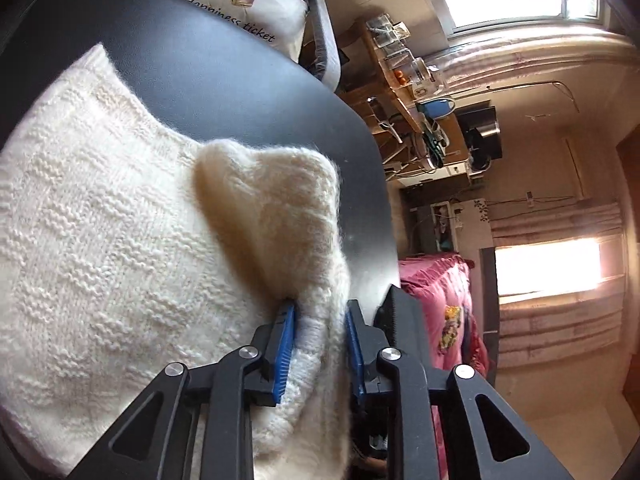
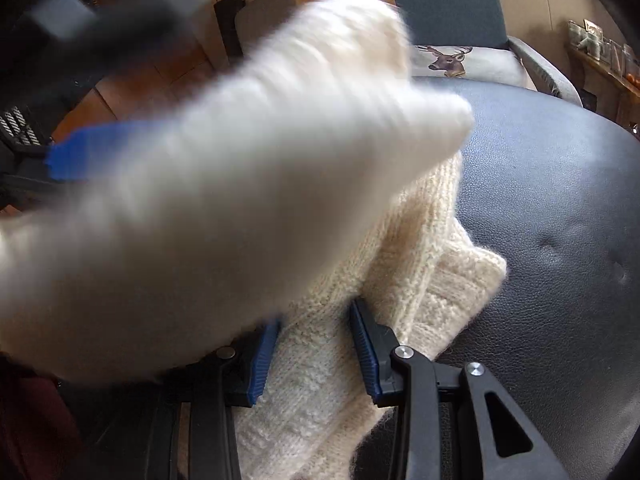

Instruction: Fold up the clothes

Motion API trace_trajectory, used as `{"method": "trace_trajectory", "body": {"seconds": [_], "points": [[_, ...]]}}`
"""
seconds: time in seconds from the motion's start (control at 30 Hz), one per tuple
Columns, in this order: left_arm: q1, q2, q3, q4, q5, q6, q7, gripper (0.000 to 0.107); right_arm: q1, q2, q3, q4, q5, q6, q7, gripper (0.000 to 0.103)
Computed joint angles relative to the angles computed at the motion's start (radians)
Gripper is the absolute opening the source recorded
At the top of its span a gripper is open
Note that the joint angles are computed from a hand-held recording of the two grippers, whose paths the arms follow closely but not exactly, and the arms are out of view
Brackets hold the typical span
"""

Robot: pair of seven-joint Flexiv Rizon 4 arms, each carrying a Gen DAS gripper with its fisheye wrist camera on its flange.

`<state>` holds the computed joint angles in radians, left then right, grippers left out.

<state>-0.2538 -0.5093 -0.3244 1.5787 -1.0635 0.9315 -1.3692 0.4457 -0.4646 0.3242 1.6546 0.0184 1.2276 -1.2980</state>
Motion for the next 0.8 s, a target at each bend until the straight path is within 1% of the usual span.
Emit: {"method": "trace_trajectory", "body": {"seconds": [0.03, 0.1, 0.17, 0.2, 0.23, 0.27, 0.33, 0.37, 0.4, 0.43, 0.47, 0.5, 0.53, 0.57, 0.6, 0.63, 0.67, 0.7, 0.73, 0.77, 0.8], "points": [[0.021, 0.02, -0.03, 0.013, -0.066, -0.01, 0.055, 0.025, -0.004, 0.006, 0.003, 0.006, 0.008, 0.006, -0.005, 0.037], [0.034, 0.062, -0.04, 0.021, -0.149, -0.018, 0.148, 0.025, -0.003, 0.028, -0.001, 0.031, 0.009, 0.016, 0.002, 0.037], [0.034, 0.097, -0.029, 0.02, -0.211, -0.026, 0.228, 0.025, -0.007, 0.062, -0.003, 0.063, 0.016, 0.024, 0.016, 0.038], [0.03, 0.107, -0.009, 0.018, -0.21, -0.016, 0.256, 0.029, 0.001, 0.084, -0.016, 0.088, 0.005, 0.035, 0.035, 0.038], [0.025, 0.116, 0.015, 0.02, -0.188, -0.005, 0.269, 0.03, -0.003, 0.113, -0.018, 0.118, 0.004, 0.038, 0.042, 0.038], [0.018, 0.127, 0.047, 0.036, -0.14, 0.016, 0.264, 0.03, 0.0, 0.136, -0.027, 0.142, -0.005, 0.03, 0.059, 0.038], [0.011, 0.149, 0.103, 0.09, -0.031, 0.068, 0.236, 0.03, 0.002, 0.18, -0.042, 0.189, -0.026, 0.01, 0.093, 0.038], [0.015, 0.158, 0.122, 0.123, 0.009, 0.08, 0.221, 0.03, -0.006, 0.21, -0.03, 0.215, -0.012, 0.009, 0.095, 0.038], [0.021, 0.165, 0.14, 0.155, 0.051, 0.093, 0.203, 0.03, -0.023, 0.238, -0.015, 0.232, 0.014, 0.012, 0.077, 0.038], [0.027, 0.171, 0.157, 0.185, 0.096, 0.107, 0.185, 0.03, -0.045, 0.252, 0.005, 0.235, 0.069, 0.023, 0.022, 0.038], [0.033, 0.176, 0.168, 0.216, 0.131, 0.127, 0.173, 0.03, -0.039, 0.237, 0.001, 0.206, 0.069, 0.026, 0.032, 0.038], [0.04, 0.182, 0.172, 0.249, 0.146, 0.156, 0.166, 0.03, -0.059, 0.24, 0.03, 0.175, 0.128, 0.022, -0.016, 0.038], [0.049, 0.192, 0.161, 0.285, 0.123, 0.192, 0.179, 0.03, -0.078, 0.236, 0.065, 0.135, 0.195, 0.004, -0.085, 0.04], [0.061, 0.199, 0.13, 0.323, 0.048, 0.235, 0.233, 0.03, -0.093, 0.232, 0.094, 0.094, 0.262, -0.018, -0.152, 0.044], [0.07, 0.206, 0.099, 0.354, -0.048, 0.273, 0.302, 0.03, -0.092, 0.226, 0.104, 0.058, 0.29, -0.049, -0.204, 0.046], [0.073, 0.212, 0.082, 0.37, -0.124, 0.29, 0.36, 0.03, -0.093, 0.207, 0.117, 0.011, 0.336, -0.08, -0.256, 0.047], [0.068, 0.21, 0.076, 0.372, -0.171, 0.292, 0.403, 0.03, -0.095, 0.187, 0.131, -0.036, 0.377, -0.112, -0.303, 0.049], [0.06, 0.204, 0.078, 0.366, -0.19, 0.29, 0.43, 0.03, -0.126, 0.164, 0.169, -0.097, 0.478, -0.184, -0.378, 0.051], [0.053, 0.195, 0.082, 0.353, -0.189, 0.285, 0.449, 0.03, -0.138, 0.133, 0.177, -0.156, 0.518, -0.284, -0.406, 0.056], [0.048, 0.184, 0.084, 0.335, -0.182, 0.278, 0.469, 0.03, -0.146, 0.1, 0.181, -0.215, 0.549, -0.383, -0.422, 0.06], [0.042, 0.171, 0.083, 0.317, -0.176, 0.279, 0.489, 0.03, -0.127, 0.072, 0.163, -0.249, 0.531, -0.45, -0.401, 0.061]]}}
